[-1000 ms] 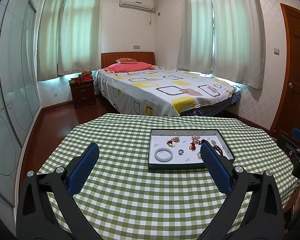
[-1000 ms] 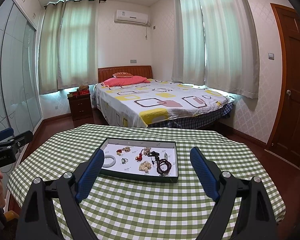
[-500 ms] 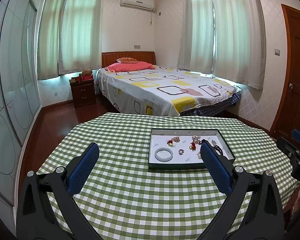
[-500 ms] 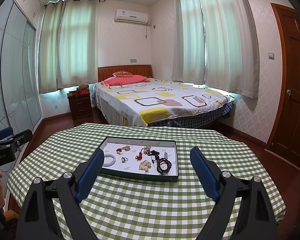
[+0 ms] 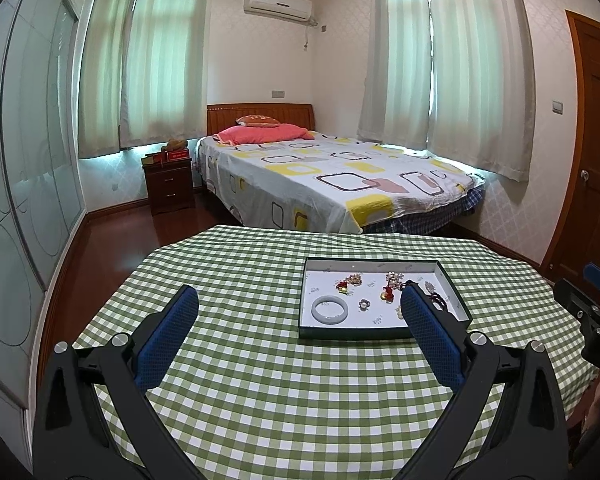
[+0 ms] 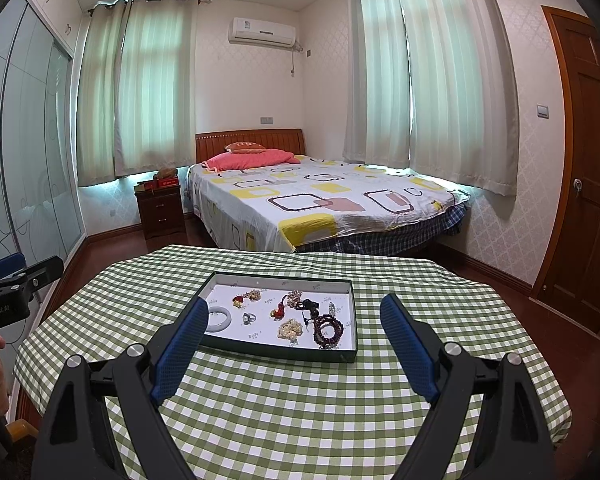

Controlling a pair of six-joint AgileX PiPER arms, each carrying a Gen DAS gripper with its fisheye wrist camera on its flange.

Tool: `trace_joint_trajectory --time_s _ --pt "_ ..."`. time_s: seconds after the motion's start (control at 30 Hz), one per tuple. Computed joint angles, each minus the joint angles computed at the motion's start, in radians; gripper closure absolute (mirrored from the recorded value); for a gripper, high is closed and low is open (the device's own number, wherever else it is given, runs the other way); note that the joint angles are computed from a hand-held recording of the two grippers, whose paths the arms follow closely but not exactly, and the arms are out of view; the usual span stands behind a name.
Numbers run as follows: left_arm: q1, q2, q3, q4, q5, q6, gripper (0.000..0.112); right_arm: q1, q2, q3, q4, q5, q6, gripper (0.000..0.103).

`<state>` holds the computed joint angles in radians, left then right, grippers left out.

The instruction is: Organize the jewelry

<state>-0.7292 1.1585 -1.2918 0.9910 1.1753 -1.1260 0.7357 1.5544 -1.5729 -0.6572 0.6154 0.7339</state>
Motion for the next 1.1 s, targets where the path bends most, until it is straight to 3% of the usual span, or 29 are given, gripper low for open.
trace_joint_trajectory --time_s 0.2,0.83,0.97,1.1 --pt "-0.015 0.011 -0.006 0.022 0.029 -0.011 0.014 0.0 -0.001 0.004 0.0 -0.001 0.002 0.018" --pt "-0.018 0.019 0.031 0.077 0.02 -0.028 0.014 0.002 -0.003 0.054 -0.028 -0.024 0.049 0.018" --pt "0.033 0.028 0.041 0.052 -0.003 -0.029 0.014 -0.002 -0.001 0.057 -0.025 -0.024 0.051 0.018" --pt "0.137 0.046 0.057 -0.026 -0.081 0.024 0.014 -0.028 0.019 0.046 0.012 -0.028 0.025 0.018"
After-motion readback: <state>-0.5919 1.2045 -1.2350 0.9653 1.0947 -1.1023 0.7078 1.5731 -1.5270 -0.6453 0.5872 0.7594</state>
